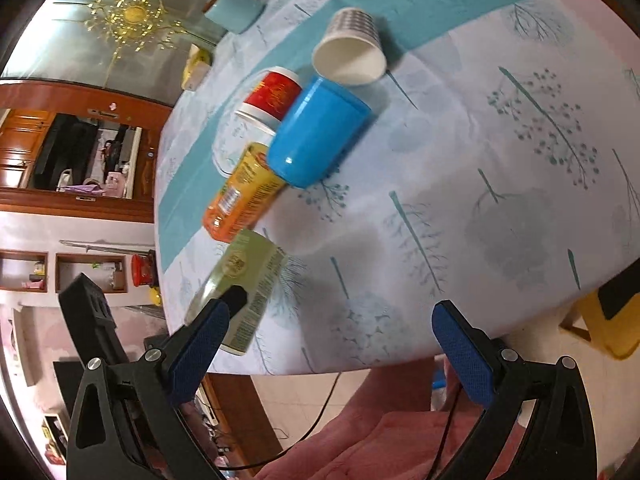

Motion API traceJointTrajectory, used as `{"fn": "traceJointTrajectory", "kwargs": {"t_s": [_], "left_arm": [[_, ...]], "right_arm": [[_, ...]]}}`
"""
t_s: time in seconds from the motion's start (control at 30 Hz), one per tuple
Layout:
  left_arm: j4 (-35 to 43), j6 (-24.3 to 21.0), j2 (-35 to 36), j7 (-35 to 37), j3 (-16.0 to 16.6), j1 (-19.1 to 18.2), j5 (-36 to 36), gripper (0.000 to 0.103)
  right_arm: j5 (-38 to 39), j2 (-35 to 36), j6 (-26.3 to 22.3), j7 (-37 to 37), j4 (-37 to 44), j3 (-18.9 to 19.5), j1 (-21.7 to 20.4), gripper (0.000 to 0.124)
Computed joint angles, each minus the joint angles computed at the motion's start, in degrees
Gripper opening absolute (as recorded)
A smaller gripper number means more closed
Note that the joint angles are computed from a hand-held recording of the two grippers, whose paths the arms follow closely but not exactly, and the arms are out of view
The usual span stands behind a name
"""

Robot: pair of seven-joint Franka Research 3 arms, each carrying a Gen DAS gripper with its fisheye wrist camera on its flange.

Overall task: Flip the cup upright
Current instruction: 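Lift the green cup with the left gripper and rotate it toward upright, then grasp the green cup with the right gripper while the left gripper releases it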

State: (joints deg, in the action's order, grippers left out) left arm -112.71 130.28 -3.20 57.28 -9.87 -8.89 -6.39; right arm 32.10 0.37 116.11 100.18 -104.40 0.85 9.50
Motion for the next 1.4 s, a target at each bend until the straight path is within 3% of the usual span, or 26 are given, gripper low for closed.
{"fn": "traceJointTrajectory", "kwargs": {"t_s": [0.23,0.43,0.8,1.1,1.3,1.4], "left_arm": [[-1.32,2.46,1.52,-1.30,-0.21,-0.09,-4.75,0.068],[-0.28,1.41,4.16,0.84,-0.65,-0.13,-11.40,0.068],[4.20,-2.91,7.54,3.27,-1.67,0.55,-15.04,0.070],[5.38,-8.61,3.53,5.22,-0.94,0.99,-14.66,0.076],[4.19,-10.34,-0.21,1.45,0.15,1.10,-9.90,0.076],[3.44,-13.29,-1.97,-0.75,0.96,1.73,-6.19,0.076]], "right_arm": [[-2.67,1.06,-0.67,1.88,-0.20,0.08,0.13,0.103],[-3.18,2.43,-1.23,2.20,0.35,0.08,0.04,0.103],[-2.79,3.60,-1.74,1.69,2.02,-0.06,-0.51,0.103],[-1.00,4.27,-0.42,-1.18,3.88,0.37,-0.35,0.103],[-3.59,5.34,1.15,-3.42,6.17,1.22,1.01,0.103],[-4.48,6.45,1.44,-4.25,7.77,1.80,1.96,0.103]]}}
